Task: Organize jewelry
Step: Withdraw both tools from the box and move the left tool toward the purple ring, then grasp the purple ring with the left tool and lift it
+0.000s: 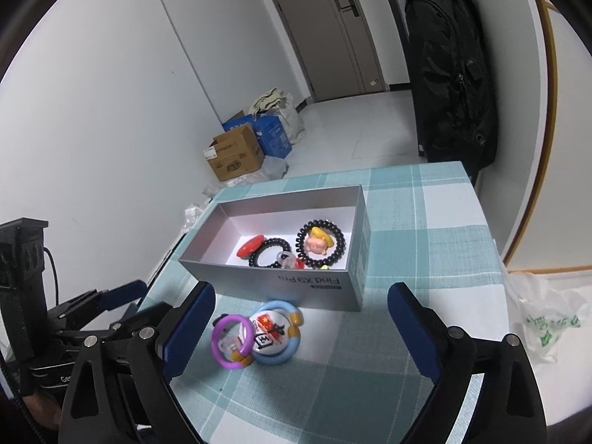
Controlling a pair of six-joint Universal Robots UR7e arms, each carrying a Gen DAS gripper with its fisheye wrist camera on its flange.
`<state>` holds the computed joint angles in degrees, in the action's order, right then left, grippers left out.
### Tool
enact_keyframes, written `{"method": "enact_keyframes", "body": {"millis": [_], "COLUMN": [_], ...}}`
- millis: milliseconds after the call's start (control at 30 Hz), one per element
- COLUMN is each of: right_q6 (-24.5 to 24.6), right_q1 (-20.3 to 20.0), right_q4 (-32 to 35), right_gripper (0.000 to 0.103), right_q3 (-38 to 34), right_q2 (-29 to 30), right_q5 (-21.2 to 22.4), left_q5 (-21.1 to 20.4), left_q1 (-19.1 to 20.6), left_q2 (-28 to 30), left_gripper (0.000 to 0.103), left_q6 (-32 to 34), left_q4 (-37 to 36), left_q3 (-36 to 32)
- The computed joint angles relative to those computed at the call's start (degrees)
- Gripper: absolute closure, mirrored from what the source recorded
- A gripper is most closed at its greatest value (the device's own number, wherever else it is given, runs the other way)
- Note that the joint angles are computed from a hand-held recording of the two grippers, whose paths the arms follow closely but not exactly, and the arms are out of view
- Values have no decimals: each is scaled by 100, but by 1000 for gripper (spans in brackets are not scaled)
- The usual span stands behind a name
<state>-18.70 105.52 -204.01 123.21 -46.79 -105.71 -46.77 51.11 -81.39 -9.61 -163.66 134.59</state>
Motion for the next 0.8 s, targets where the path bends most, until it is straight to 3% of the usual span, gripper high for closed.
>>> {"method": "enact_keyframes", "body": {"millis": [333, 800], "right_q6": [-7, 57], "right_q1": [-10, -95], "right_q4": [-108, -28], "right_gripper": [5, 5], "right_q3": [67, 69], "right_q2": [-23, -95], "right_q5": [-7, 88], "left_q5": [-427, -267], "left_q1": [104, 131], "left_q2": [180, 639], "left_gripper": [31, 31], "left_q6": [-89, -190], "left_q4": [731, 923], "left_q3": [-174, -429]}}
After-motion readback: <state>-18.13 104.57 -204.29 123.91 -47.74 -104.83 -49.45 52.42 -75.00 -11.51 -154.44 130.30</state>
